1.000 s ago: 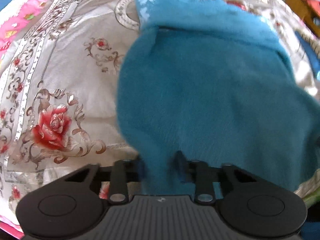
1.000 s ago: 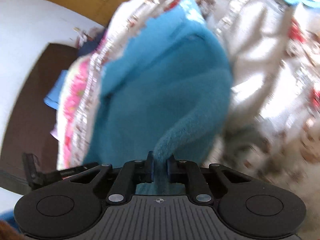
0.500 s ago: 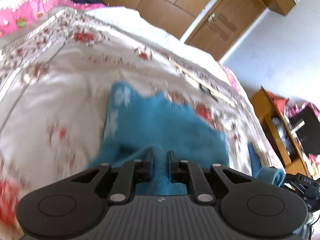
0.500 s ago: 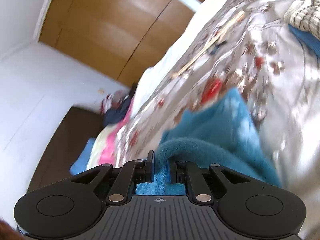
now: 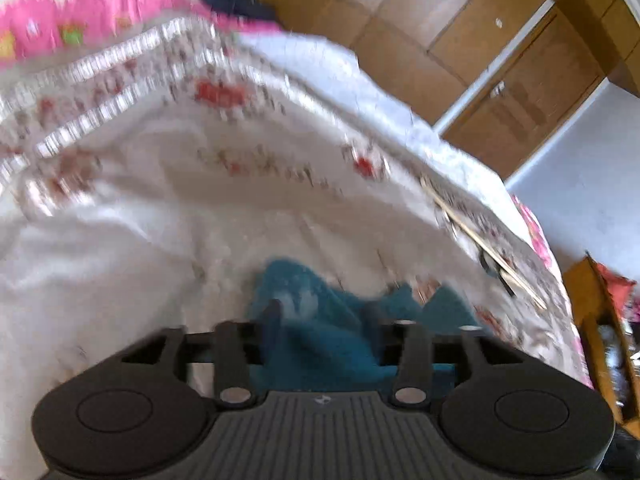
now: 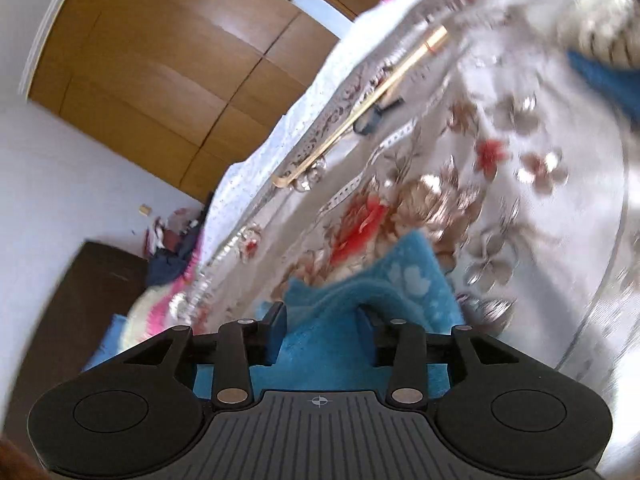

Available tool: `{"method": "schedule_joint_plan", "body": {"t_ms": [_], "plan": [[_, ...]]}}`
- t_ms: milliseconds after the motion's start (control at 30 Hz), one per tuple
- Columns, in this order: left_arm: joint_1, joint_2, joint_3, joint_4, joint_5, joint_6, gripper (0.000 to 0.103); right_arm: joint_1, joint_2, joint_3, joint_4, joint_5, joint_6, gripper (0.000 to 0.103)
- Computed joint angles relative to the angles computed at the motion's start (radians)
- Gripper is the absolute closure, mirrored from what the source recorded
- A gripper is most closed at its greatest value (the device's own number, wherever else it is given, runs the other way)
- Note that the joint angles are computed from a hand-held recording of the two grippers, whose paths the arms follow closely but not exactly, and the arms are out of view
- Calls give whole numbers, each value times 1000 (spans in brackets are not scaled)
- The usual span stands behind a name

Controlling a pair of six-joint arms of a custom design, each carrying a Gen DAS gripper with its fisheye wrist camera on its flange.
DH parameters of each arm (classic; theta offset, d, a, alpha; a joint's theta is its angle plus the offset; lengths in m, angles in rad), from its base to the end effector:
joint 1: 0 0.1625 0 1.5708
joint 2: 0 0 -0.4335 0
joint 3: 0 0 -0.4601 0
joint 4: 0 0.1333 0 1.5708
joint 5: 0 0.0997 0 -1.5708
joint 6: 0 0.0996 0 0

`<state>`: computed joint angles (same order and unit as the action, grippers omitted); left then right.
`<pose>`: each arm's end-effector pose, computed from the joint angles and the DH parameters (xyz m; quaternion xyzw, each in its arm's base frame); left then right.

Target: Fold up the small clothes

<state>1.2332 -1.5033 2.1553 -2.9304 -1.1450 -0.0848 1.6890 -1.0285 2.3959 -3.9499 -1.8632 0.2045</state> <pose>-0.0108 -0.5576 0.3117 0.0430 0.9188 -0.3727 0.1228 0.1570 -0.4349 0.1171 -0.1079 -0.8616 0.4936 0.0488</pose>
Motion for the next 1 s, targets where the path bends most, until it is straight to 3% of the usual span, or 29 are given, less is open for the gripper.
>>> {"method": "schedule_joint_plan", "body": {"t_ms": [67,233,267,400,433,467,567,633,733,800,933,1000], "plan": [[-11,-14,23,-76,29,24,27,30,16,-1,-43,-66,-66,59],[-41,-40,61,-114,99,103,23,80,38,-10,-108,-150,-271,40],[-50,-39,74,-119,123,138,23,90,42,-16,-90,-178,-303,35],[-57,-34,111,-110,159,210,23,89,69,-66,58,-300,-354,36],[-52,-31,116,-102,162,219,23,82,77,-78,92,-321,-343,42],[-48,-27,121,-99,166,232,23,77,88,-86,104,-339,-341,62],[-43,-1,126,-98,215,248,19,72,98,-98,83,-362,-333,86],[-25,16,120,-117,215,246,13,66,100,-107,59,-403,-307,87],[-18,45,123,-204,241,262,10,47,86,-111,143,-429,-267,86],[-20,58,132,-252,257,252,9,82,109,-121,98,-488,-338,81],[-16,70,152,-317,262,227,7,132,127,-145,38,-535,-420,80],[-9,63,156,-322,251,213,7,157,130,-174,63,-563,-450,81]]}}
